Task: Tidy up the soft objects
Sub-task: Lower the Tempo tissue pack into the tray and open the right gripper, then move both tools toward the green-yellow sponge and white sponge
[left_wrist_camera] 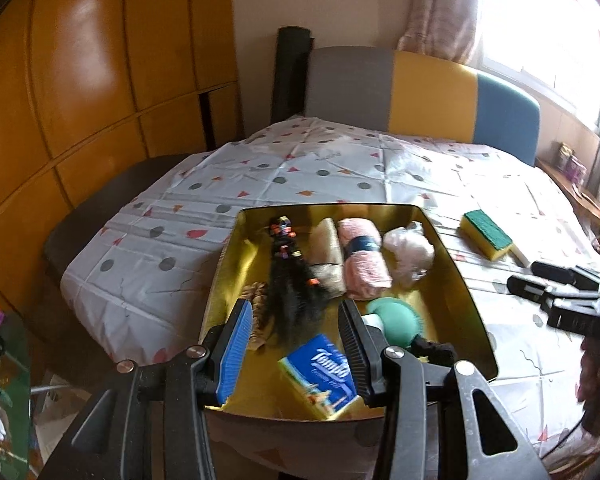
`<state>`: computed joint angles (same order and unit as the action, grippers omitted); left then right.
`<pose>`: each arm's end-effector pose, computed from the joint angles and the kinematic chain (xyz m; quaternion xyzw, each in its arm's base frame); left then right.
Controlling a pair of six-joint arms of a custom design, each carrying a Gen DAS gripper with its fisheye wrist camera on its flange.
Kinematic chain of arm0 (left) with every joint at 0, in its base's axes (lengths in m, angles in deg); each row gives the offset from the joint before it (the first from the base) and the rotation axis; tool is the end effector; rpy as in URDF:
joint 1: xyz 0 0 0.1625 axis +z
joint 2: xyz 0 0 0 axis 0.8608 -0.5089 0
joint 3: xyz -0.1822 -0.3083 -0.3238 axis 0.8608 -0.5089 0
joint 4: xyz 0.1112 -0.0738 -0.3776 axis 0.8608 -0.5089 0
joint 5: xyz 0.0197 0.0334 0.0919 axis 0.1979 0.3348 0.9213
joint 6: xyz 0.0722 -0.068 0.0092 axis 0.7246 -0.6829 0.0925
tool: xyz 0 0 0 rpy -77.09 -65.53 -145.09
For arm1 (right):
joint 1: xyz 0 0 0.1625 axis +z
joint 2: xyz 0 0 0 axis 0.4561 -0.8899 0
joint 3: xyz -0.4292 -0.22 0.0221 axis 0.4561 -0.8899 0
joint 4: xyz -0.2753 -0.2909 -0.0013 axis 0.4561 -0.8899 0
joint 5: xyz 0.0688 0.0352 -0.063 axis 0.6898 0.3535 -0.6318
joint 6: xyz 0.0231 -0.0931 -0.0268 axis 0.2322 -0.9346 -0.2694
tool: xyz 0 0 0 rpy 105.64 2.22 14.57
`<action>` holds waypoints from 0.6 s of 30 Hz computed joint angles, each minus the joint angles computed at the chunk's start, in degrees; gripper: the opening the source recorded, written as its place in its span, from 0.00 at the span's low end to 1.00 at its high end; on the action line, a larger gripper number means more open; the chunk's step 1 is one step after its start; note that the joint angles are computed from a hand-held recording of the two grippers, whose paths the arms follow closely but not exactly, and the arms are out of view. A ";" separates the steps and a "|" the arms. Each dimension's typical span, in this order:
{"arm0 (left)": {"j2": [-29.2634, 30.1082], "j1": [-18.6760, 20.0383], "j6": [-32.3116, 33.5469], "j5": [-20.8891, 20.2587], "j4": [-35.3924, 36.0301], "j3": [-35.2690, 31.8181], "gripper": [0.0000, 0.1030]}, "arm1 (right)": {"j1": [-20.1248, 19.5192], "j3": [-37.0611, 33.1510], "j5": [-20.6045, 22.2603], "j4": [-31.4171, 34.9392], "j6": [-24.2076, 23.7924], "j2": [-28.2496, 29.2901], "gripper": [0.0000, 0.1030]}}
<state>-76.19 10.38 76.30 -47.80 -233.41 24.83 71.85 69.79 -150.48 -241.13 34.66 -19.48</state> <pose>-0.1177 -0.8429 0.1942 0.3364 0.8573 -0.2861 0.2647 0.1948 -0.7892 0.0801 0.0474 -0.8622 0.3753 0.3368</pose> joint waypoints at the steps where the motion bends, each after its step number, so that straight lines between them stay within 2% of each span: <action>1: 0.10 -0.25 0.41 -0.12 -0.05 0.19 0.44 | -0.38 1.35 -1.01 -1.30 0.05 -0.96 0.72; 8: 0.99 -2.21 3.17 -1.56 0.84 1.56 0.44 | -3.58 9.44 -7.37 -10.91 0.01 -6.58 0.74; 12: 2.10 -3.44 3.79 -1.85 2.87 1.37 0.44 | -6.56 13.32 -11.59 -16.13 1.73 -8.97 0.74; 14: 2.80 -4.03 4.11 -2.14 4.25 0.83 0.44 | -8.03 15.47 -13.18 -18.77 4.55 -9.90 0.74; 15: 3.21 -4.29 4.07 -2.26 5.09 0.38 0.44 | -8.85 17.22 -13.24 -19.73 7.60 -10.82 0.74; 17: 4.08 -4.79 2.74 -3.56 8.69 -1.23 0.44 | -9.67 18.38 -15.09 -17.44 13.22 -12.06 0.74; 18: 4.58 -5.09 1.91 -4.13 10.43 -2.02 0.44 | -9.90 18.69 -15.59 -18.35 14.13 -12.35 0.74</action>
